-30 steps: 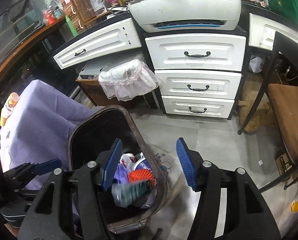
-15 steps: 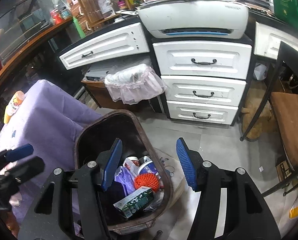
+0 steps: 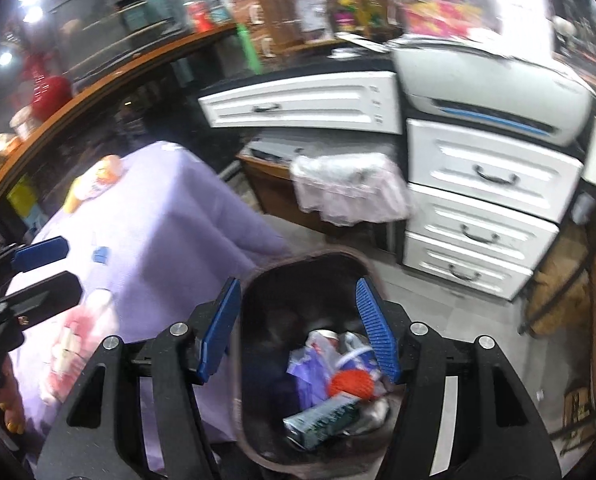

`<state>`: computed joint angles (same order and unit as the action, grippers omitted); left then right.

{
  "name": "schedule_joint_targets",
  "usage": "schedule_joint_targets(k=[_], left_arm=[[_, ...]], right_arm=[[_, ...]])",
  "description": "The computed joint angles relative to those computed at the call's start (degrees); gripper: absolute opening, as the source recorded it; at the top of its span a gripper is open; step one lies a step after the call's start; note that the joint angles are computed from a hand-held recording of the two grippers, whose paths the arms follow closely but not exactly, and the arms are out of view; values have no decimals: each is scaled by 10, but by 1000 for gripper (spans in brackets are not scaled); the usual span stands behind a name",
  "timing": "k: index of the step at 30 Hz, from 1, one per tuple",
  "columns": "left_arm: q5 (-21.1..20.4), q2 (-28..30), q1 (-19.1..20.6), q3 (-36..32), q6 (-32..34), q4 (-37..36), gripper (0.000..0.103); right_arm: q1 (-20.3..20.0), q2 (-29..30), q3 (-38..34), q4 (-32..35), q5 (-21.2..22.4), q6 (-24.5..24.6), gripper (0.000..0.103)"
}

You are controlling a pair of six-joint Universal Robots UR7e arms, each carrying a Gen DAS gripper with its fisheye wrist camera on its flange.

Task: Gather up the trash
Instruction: 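Move both tools back over the table toward the yellow net and bottle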

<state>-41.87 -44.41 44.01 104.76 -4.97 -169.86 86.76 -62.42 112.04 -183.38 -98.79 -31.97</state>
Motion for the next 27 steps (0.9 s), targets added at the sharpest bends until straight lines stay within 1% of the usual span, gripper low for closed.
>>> schedule_joint_targets(k=[3,6,12,15,18,21,24,26,27], left_arm=[[14,-15,4,9,1,-5,86],[29,-32,10,19,4,-9,86],[59,-64,28,36,4,-9,86],[71,-83,43,42,3,-6,86],[95,-106,63,48,-2,3,86],[124,-129,86,46,-3,15,86],[150,-154,119,31,-7,44,86],[164,-162,139,15,1,51,86],[170,-163,146,7,5,55,86]], right_arm=[[24,14,-18,17,6,-9,61],[41,25,-34,41,18,-7,61],[77,62,-86,83,36,-13,61],[93,87,-125,127,48,-18,61],[113,119,-171,171,55,-40,61],[134,161,-233,224,60,-60,61],[153,201,-287,255,48,-84,61],[167,234,-336,295,48,-100,61],[171,246,-353,304,50,-103,61]])
